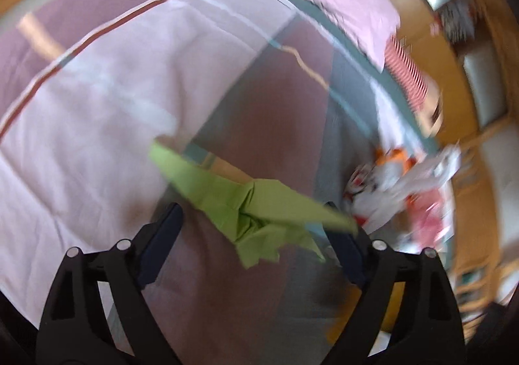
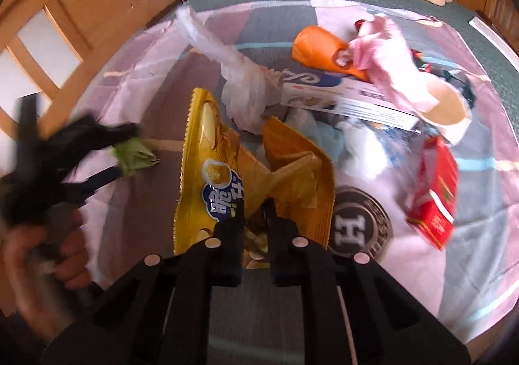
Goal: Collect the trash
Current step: 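Grasp the green origami paper with the left gripper while the right grasps the yellow chip bag, then carry both items over the white bin and open both grippers to drop them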
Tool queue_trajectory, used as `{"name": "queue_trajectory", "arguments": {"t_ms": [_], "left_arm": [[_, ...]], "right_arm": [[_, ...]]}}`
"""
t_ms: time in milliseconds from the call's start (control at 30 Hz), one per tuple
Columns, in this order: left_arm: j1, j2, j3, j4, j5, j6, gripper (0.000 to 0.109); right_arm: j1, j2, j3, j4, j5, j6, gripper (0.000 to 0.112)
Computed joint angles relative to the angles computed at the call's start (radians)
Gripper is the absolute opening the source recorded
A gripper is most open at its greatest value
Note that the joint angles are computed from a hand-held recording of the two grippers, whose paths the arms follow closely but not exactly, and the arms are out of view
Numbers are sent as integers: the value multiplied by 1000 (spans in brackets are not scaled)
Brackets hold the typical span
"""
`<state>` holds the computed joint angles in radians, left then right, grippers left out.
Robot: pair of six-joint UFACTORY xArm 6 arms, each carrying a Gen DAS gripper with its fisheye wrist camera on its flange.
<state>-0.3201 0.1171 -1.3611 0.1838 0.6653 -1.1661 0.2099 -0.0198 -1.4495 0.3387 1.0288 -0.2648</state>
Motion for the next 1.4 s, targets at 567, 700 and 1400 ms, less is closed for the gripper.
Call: {"name": "queue_trajectory", "arguments": {"t_ms": [567,700,1400], "left_arm": [[-191,-311,238,449,-215,-230,32],[-401,-356,246,541,-103,-273,32],[-713,-123,-7,178,-103,303,47]], "right_arm": [[-367,-590,335,173,6,-327,13],[-528,-625,341,218,171,-380,13],[-971,-634,271,381,391,-370,58]]}}
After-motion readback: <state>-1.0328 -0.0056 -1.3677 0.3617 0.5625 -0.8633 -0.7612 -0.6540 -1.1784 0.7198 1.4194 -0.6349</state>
